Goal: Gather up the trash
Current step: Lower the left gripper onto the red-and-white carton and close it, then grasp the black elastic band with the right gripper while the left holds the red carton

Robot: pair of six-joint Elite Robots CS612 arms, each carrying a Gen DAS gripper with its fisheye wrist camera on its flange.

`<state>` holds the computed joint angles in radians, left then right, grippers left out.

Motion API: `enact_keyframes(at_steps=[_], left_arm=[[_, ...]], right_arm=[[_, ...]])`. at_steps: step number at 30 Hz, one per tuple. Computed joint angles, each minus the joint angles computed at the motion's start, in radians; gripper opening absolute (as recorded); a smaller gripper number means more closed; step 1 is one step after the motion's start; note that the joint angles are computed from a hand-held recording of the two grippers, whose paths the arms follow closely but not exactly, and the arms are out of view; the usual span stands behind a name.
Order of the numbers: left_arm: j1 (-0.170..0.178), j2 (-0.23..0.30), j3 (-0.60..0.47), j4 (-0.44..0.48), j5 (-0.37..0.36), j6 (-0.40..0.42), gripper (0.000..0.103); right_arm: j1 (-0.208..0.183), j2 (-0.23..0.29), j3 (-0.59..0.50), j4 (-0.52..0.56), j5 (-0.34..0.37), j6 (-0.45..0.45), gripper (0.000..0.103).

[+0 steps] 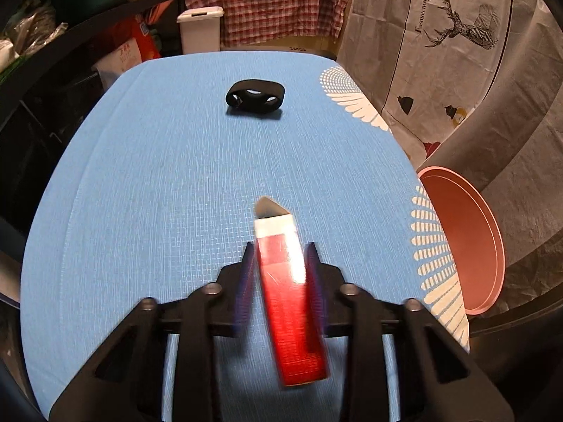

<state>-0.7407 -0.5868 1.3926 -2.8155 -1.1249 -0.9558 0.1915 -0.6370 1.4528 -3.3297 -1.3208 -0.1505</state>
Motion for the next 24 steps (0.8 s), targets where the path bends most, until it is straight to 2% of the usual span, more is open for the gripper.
enact_keyframes(at_steps=[4,9,13,20,24], left_arm=[[0.0,-0.011,0.014,0.005,0.033,-0.015,0.026],[0.013,-0.038,0.057,0.004,0.08,-0.09,0.026],[0.025,-0.056,0.084,0.019,0.105,-0.13,0.026],[0.041,-0.066,0.108,0.019,0.124,-0.141,0.026],[0.05,-0.066,0.114,0.015,0.117,-0.148,0.026]], right_arm=[[0.009,0.016,-0.026,0.026,0.015,-0.017,0.064],[0.024,0.047,-0.085,0.092,0.048,-0.028,0.064],[0.041,0.089,-0.157,0.158,0.076,-0.047,0.064],[0.072,0.164,-0.293,0.25,0.127,-0.065,0.063],[0.089,0.21,-0.37,0.308,0.146,-0.096,0.052]])
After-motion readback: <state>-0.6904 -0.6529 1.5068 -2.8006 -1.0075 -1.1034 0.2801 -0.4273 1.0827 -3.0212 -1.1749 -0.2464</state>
